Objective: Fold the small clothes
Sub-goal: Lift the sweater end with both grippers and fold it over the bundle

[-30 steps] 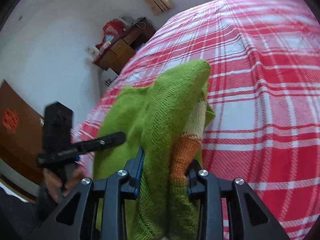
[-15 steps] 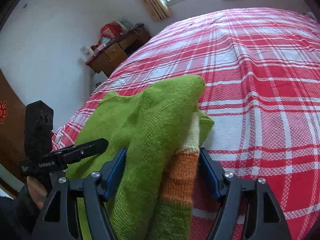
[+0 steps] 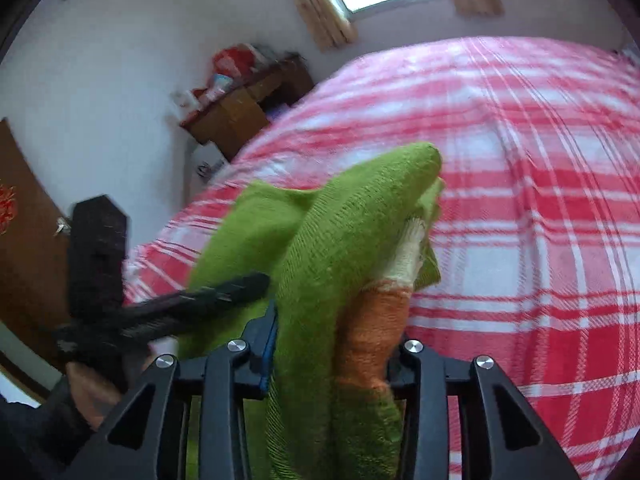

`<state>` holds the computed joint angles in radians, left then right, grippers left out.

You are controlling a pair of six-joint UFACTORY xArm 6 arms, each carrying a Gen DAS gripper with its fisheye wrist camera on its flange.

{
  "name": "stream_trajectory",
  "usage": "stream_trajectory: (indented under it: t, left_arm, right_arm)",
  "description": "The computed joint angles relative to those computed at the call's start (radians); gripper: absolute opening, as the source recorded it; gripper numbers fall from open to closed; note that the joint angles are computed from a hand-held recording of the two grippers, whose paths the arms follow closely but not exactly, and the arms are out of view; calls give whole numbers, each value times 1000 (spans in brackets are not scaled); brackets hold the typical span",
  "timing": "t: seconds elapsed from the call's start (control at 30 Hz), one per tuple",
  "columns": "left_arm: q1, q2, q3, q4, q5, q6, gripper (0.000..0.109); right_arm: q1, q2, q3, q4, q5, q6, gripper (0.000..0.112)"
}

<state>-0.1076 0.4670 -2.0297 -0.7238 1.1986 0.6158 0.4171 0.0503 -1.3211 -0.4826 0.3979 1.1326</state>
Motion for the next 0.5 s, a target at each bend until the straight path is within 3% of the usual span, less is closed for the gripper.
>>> stream_trajectory:
  t: [0.1,0.27,0.5]
  left_arm:
    - [9,-28,6,28,-68,11,37]
    - [36,-35,-3,41,-152,26,36]
    - [76,25,-77,100,-187,-40,36]
  right_arm:
    - [34,46,-92,-66,41,29,38]
    - [46,126,-182,-84,-20,62,37]
    - [76,297,-414,54,21,-88,37]
